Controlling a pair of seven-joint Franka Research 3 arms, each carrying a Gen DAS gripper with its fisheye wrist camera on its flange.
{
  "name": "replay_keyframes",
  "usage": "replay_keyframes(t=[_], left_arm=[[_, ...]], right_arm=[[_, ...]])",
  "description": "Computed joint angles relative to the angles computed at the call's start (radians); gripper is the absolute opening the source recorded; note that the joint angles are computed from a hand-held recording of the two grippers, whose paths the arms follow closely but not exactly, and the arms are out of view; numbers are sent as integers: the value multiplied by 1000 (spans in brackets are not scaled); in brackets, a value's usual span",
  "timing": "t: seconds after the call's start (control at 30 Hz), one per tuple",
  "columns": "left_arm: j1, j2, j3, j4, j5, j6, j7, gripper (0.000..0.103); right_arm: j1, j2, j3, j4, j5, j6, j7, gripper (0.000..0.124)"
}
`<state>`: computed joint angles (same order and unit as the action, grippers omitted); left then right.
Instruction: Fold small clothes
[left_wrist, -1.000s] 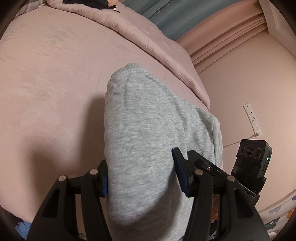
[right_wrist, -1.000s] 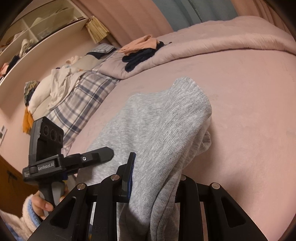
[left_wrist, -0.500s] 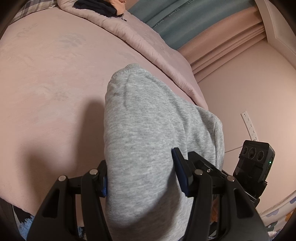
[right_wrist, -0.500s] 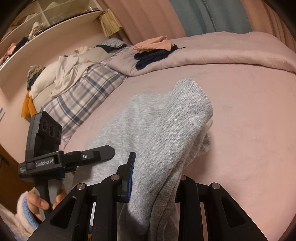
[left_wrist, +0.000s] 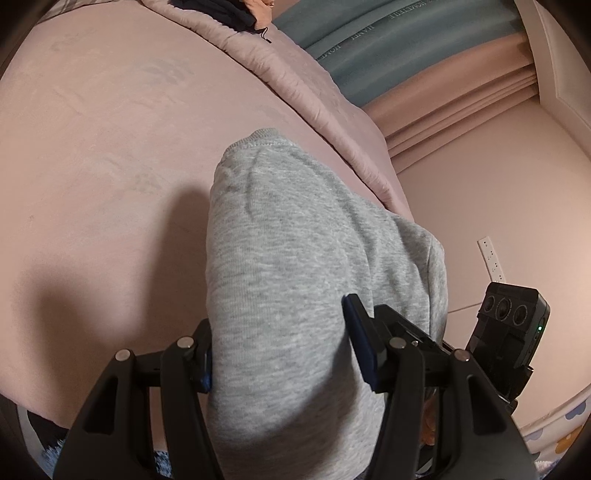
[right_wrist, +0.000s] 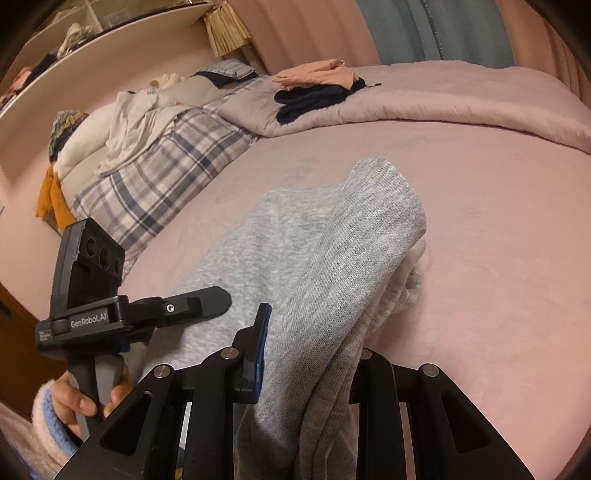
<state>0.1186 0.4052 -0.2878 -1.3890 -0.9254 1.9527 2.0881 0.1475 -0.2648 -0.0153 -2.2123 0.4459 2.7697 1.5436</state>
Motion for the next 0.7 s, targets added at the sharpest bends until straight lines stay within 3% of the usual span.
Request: replay_keyframes(t=[0.43, 0.7], left_arm=[[13, 126, -22, 178, 52, -23, -41, 56], [-19, 334, -67, 504, 158, -73, -134, 56]], right_arm=[[-11, 108, 13, 116, -68, -4, 41, 27], [-16, 198, 1, 217, -47, 24, -1, 27]])
